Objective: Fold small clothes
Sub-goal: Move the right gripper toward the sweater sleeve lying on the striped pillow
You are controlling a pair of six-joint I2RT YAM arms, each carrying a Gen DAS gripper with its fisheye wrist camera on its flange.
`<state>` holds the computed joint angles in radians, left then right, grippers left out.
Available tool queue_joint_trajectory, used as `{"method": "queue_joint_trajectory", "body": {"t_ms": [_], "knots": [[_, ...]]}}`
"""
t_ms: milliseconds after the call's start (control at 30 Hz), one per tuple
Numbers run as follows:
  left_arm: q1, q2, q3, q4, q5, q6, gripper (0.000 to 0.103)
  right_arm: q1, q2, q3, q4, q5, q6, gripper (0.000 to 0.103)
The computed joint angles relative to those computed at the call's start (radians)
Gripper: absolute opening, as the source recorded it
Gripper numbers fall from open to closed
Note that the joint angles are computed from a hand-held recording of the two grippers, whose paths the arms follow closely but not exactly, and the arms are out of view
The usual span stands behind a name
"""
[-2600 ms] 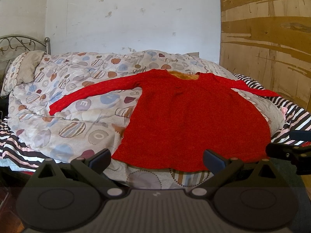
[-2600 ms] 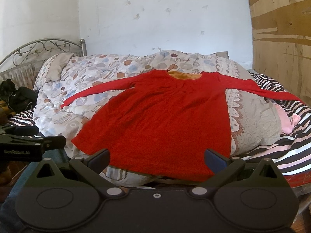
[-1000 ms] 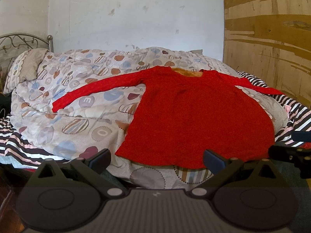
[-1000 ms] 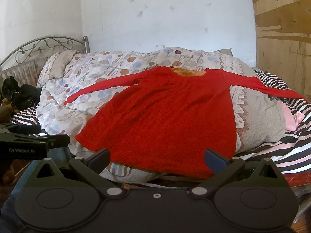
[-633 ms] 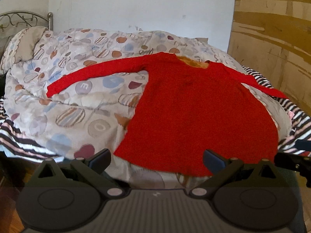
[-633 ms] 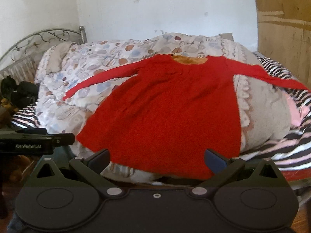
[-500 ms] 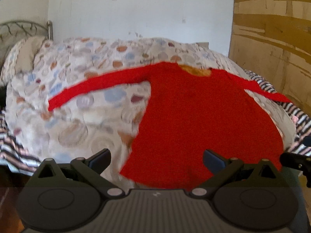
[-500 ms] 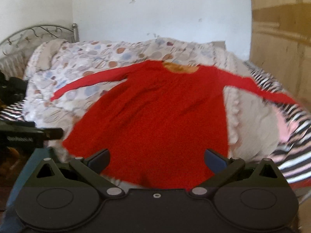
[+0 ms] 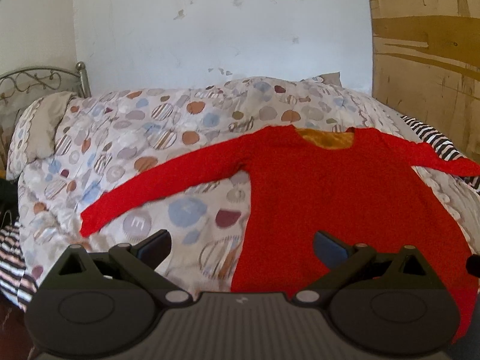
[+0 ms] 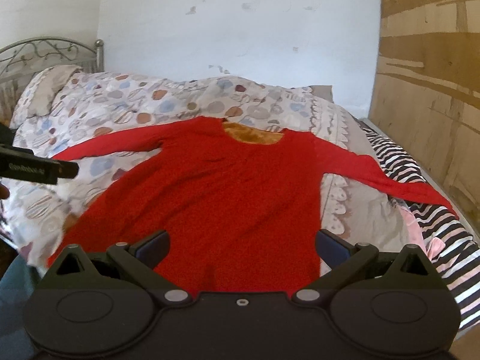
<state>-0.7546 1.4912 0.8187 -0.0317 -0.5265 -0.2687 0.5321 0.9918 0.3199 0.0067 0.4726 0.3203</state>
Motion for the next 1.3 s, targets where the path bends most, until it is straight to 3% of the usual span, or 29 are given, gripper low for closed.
{"method": "queue_joint_trajectory", "body": {"t_ms": [333,633,867,1033,1167,1300], "knots": [[0.051,0.32,0.327,-0.006,0.07,0.017,0.103,-0.39,0.26,0.058,0.287,-0.24,-0.154,0.103],[0.05,0.576,0.586,-0.039,0.125,0.014,0.103,-0.594,0.541,0.167,0.44,-0.302,-0.204,0.103],[0.041,0.747,0.76,-0.071,0.148,0.03,0.103,-0.736,0.676,0.205,0.574,-0.302,-0.265,0.103],[0.038,0.83,0.84,-0.074,0.165,0.028,0.103,-0.863,0.736,0.204,0.721,-0.368,-0.337,0.103],[0.033,0.863,0.839,-0.014,0.181,0.02,0.103,-0.969,0.807,0.225,0.82,-0.464,-0.342,0.103],[0.017,0.908,0.849,0.024,0.184,0.018,0.103,-1.03,0.881,0.313,0.776,-0.472,-0.351,0.103]]}}
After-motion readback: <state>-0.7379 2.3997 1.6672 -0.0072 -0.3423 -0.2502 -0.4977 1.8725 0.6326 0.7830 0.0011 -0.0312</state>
